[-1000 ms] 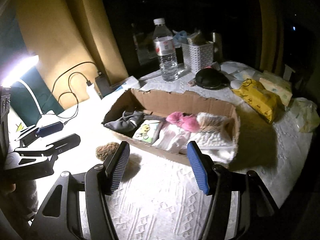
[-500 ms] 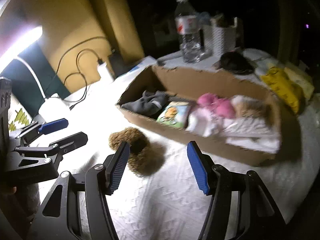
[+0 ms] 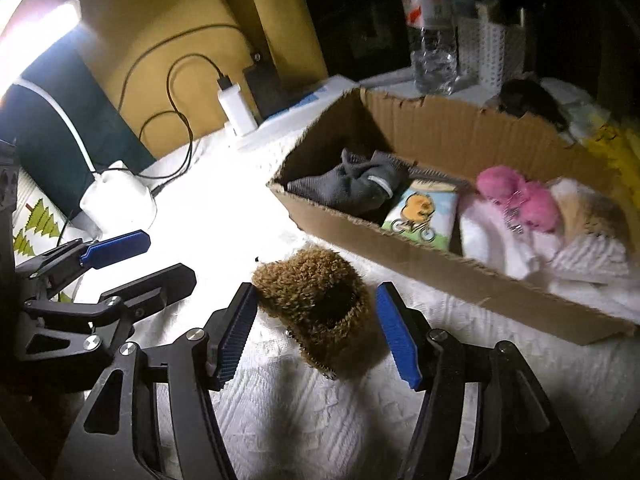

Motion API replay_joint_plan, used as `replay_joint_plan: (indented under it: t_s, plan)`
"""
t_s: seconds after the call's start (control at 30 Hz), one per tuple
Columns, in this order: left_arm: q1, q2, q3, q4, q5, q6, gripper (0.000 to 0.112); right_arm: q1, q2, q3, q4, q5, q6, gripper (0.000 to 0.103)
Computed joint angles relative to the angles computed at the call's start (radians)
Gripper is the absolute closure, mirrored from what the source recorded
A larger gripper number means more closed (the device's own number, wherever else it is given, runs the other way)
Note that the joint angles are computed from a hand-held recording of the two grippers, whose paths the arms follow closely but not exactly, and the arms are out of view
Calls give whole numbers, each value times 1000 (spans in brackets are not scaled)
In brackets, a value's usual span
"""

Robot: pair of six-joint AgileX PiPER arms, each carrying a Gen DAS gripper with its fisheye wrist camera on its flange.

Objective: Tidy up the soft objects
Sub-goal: 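Grasp the bubble-wrap bundle with the left gripper while the right grasps the brown plush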

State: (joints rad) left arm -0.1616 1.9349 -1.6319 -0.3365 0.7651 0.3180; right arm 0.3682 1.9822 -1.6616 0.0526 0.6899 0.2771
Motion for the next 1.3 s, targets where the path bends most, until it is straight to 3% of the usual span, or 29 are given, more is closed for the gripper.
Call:
replay_joint_plan:
  t_s: [0.2, 0.33, 0.5, 1.17, 1.23, 1.3]
  plan:
    - [0, 12, -1, -4, -2, 5, 35, -21, 40, -31, 82, 14, -66, 38]
    - [-15, 17, -2, 15, -6, -10, 35, -24, 29, -8, 96, -1, -86, 51]
    - [-38, 18, -4, 40, -9, -29, 35, -28, -14, 48, 86, -27, -89, 57]
    - [-160, 155, -101, 155, -33, -136, 37, -148, -287, 354, 78, -95, -122, 57]
    - [-167, 174, -122, 168, -23, -146, 56, -158, -303, 371, 88, -100, -133, 57]
    - [-176, 175, -120, 194, -37, -158, 65, -166, -314, 379, 93, -102, -140, 57]
